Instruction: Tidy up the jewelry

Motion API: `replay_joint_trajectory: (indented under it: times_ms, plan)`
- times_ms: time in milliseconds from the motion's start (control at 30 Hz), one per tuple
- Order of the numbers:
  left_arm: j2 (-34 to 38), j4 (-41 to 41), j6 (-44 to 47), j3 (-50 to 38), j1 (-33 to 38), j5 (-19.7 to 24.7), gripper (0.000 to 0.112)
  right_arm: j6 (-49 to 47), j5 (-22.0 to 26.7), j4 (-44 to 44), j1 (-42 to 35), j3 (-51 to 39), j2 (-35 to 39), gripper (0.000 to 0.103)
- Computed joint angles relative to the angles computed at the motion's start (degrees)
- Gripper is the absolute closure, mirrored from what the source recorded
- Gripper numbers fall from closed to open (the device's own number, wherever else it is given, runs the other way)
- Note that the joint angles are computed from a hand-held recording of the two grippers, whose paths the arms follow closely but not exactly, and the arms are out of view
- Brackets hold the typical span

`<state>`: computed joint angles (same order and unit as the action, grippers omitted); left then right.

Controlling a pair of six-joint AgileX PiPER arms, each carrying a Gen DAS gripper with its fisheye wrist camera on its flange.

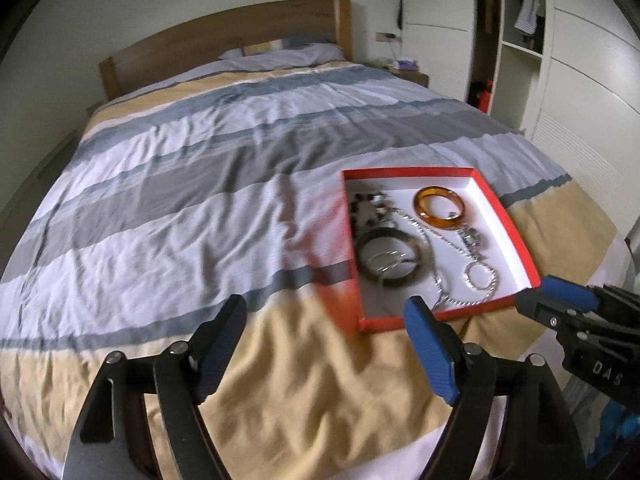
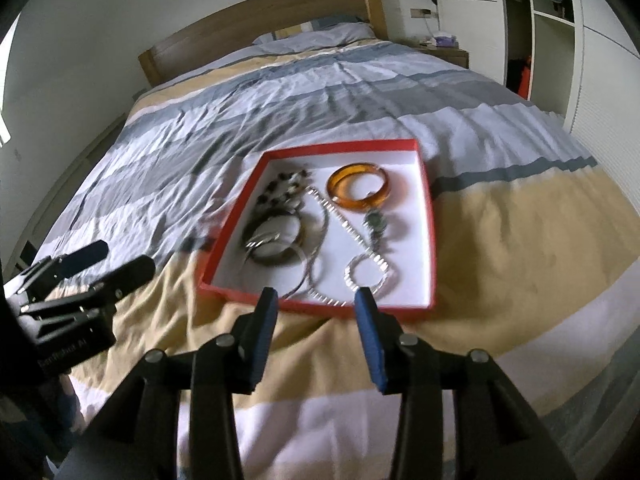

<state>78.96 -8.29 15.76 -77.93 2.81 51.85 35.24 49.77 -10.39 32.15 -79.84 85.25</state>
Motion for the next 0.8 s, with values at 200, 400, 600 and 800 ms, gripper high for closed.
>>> replay_joint_trajectory:
  times_ms: [200,400,600,800]
  plan:
    - [-4.7,-1.4,1.8,3.6,5.7,0.2,0.029,6.4,2.5,-5.5,6.5,0.1,-0.5,0.061]
    - [-8.4,-4.7,6.9,8.1,14.0,0.9,0.028,10.8,4.4,-9.7,11.4,0.2,-0.7,0.053]
    - [-10.6,-8.8,14.2,10.8,22.4,3.0,0.026,14.0,5.2,-13.3,15.0,-0.3,-0.8,0.050]
    - [-12.6,-11.4,18.8,12.1,28.0,3.8,0.025,16.7,7.1,-17.0,18.5,-0.8,-0.9,0.046]
